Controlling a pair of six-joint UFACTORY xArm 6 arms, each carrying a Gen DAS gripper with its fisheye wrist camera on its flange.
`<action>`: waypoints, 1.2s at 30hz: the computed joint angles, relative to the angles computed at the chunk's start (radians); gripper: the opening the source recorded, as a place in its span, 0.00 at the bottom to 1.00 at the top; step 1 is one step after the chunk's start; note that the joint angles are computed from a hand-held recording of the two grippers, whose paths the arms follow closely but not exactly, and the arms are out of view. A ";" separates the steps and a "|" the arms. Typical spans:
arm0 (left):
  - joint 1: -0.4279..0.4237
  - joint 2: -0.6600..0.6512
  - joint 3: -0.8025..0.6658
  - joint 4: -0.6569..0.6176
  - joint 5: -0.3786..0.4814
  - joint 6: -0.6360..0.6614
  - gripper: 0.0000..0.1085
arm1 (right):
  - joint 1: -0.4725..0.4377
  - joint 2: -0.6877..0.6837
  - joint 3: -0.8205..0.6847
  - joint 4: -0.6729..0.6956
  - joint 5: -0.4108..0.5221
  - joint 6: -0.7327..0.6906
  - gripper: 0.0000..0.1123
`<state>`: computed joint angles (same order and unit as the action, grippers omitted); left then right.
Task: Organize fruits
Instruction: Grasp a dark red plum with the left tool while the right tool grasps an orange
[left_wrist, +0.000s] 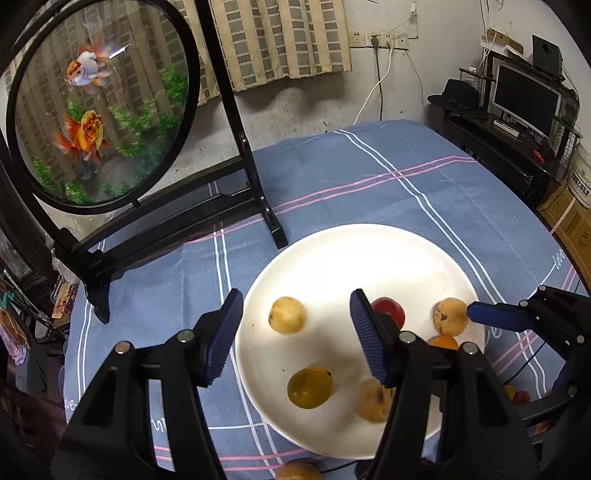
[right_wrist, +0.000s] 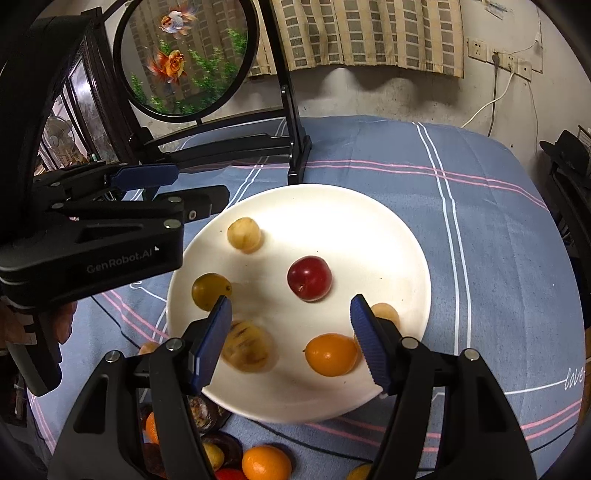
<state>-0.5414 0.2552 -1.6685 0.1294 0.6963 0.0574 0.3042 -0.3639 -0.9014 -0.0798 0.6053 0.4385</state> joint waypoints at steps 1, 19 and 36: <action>-0.002 -0.007 0.005 0.003 0.000 -0.001 0.57 | 0.003 -0.010 0.004 -0.001 0.003 0.003 0.60; 0.069 -0.553 0.618 -0.180 0.108 0.044 0.65 | 0.214 -0.577 0.389 -0.021 0.374 0.170 0.59; -0.015 -0.644 0.845 -0.419 0.099 0.216 0.38 | 0.227 -0.360 0.304 -0.024 0.297 0.069 0.40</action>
<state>-0.5560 -0.3886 -0.8240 -0.2898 0.7955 0.2735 0.5314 -0.7238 -0.5978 -0.1042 0.9024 0.5071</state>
